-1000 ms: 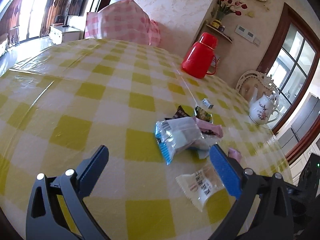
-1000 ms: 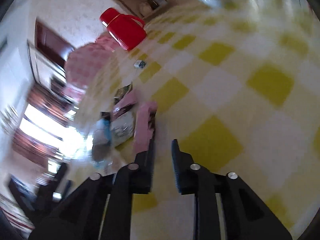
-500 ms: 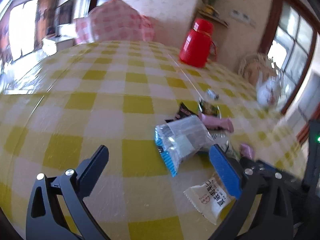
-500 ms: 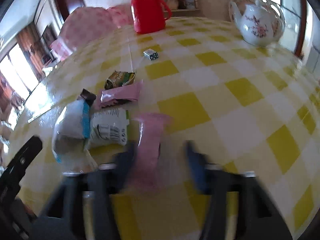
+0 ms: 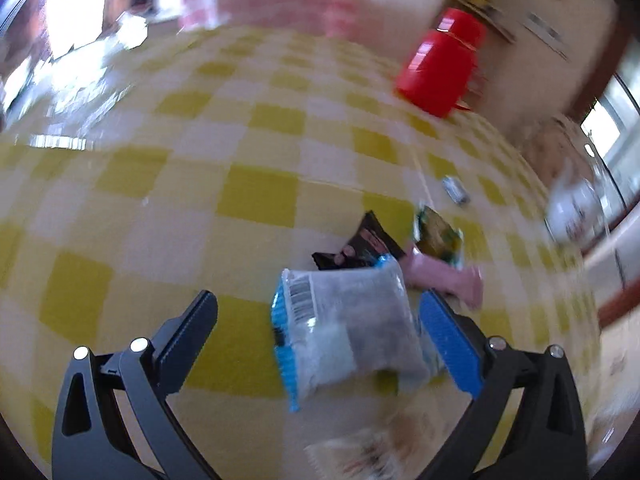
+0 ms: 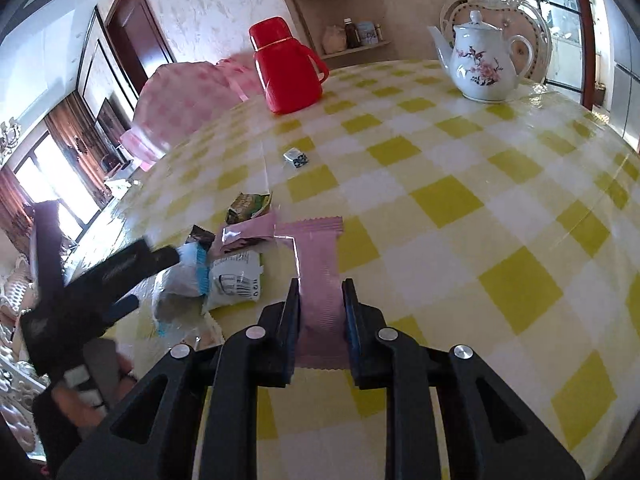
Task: Organize snacks
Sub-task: 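Grasp the clear blue-edged snack bag with the left tool while the right tool grasps the pink wrapped bar, then carry the clear bag and pink bar to the white box and open both tools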
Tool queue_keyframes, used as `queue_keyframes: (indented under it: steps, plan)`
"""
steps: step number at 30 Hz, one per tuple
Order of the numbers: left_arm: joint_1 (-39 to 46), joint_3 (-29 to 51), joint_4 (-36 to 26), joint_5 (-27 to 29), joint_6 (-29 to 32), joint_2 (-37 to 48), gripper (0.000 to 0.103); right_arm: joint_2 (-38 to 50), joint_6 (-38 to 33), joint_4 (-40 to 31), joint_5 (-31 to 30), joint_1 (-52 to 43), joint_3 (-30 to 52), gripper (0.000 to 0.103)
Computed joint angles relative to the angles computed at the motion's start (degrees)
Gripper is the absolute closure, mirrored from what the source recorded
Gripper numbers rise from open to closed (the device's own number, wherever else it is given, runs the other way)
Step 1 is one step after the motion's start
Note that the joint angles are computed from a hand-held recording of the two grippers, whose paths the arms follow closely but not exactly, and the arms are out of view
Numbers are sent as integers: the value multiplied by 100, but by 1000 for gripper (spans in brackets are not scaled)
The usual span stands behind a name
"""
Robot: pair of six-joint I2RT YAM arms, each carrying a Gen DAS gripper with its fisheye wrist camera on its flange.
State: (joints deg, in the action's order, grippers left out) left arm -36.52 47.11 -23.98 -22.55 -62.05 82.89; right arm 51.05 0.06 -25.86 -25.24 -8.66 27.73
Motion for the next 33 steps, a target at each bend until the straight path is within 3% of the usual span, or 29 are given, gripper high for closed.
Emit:
queue_keyframes:
  steps: [3,6,8,10,16,22,29,33]
  plan:
    - [-123,564,-478,-124,-205,629,2,38,-22,-18,-71,-85,36,82]
    - [-366,842,-752,-418,60,1002,6,31,-43,-28,-80,-151,50,82]
    - [-457,649,-568,-617,260,853,43,12,-36,-29,-69,-127,36,82]
    - [-377,196,-187,-464,380,413,44,-26,-45,-28,-65,-118,24,82]
    - [-505,-515,-211,-801,307,-740,45,-112,-43,41,-92,-130,-47,82]
    - [-1250,-750,-715,-1602,-375,-1458,45,-212,21,0,-284,-115,-124,82]
    - [-2400,-559,-1682,-2338,-1411,-1413,44,-1311,164,-618,-153,213,-497,82]
    - [-2917,-584,-2115,-2385,-2065,-1377,44,-1995,277,-1097,4,507,-700,82]
